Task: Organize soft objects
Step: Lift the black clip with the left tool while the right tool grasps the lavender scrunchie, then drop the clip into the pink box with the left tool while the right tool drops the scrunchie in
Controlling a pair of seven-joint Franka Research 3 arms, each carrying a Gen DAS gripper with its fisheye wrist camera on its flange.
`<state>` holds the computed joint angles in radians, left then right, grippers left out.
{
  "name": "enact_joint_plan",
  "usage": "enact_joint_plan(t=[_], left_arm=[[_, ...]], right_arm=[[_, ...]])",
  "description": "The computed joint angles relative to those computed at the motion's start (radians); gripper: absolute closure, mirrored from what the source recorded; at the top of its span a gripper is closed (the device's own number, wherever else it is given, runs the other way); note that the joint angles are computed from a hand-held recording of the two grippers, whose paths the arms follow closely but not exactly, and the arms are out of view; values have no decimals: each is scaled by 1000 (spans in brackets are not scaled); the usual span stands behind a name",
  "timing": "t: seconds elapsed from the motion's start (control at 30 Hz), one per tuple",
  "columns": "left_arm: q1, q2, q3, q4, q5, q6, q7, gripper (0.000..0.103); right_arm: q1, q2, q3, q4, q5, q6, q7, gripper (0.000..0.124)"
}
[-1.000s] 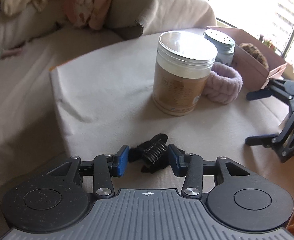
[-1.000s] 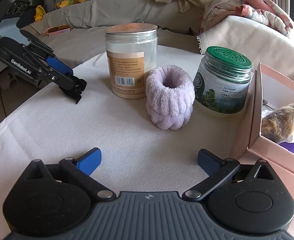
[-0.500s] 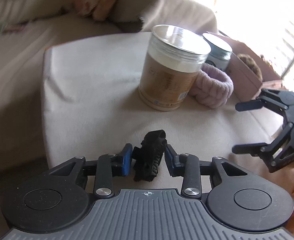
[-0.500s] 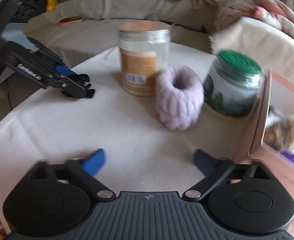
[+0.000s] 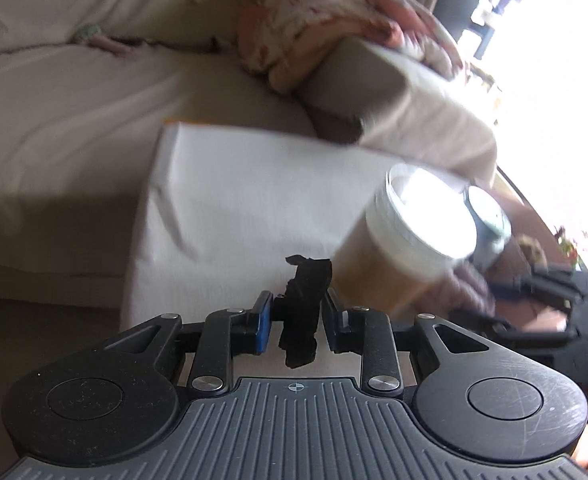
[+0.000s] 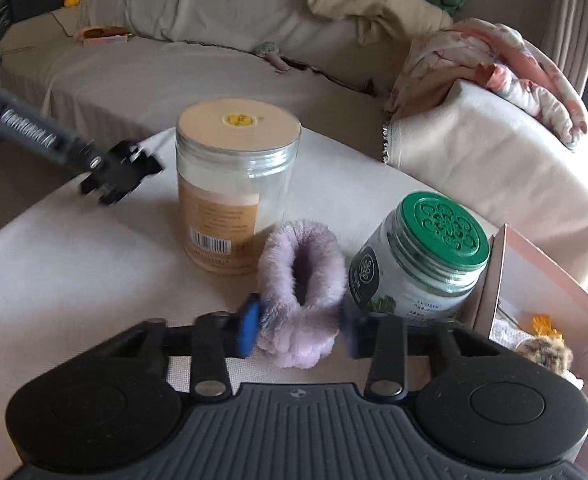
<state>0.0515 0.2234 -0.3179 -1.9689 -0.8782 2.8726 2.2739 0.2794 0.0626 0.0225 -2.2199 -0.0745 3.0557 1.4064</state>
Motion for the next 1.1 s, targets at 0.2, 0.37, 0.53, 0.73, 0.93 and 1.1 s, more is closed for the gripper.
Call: enact_joint_plan(t=[0.2,0.37,0.53,0.73,0.93,1.1], left_arm=[[-32,30,1,146,103,122,-79,73],[-8,113,-109,340,162,162,-108,73],[-26,270,-253,572,193,4,-71,72],[-295,544,-134,926,436,-246,-313,71],[-475,737,34,1200,735,-422,-568,72],[-480,737,37,1206,814,-406,-607,72]], right_arm=[[-47,-66,73,85,738,9,-633,96],[-36,-113,-8,184,1099,43,-919,96],[-53,-135,-73,202,1239,139,-1057,95],[-120,-146,-116,128,1191,128,-957,95],[-160,-146,-141,49,1150,68,-887,95],[-190,-114,-140,63,1209,1,-921,95]])
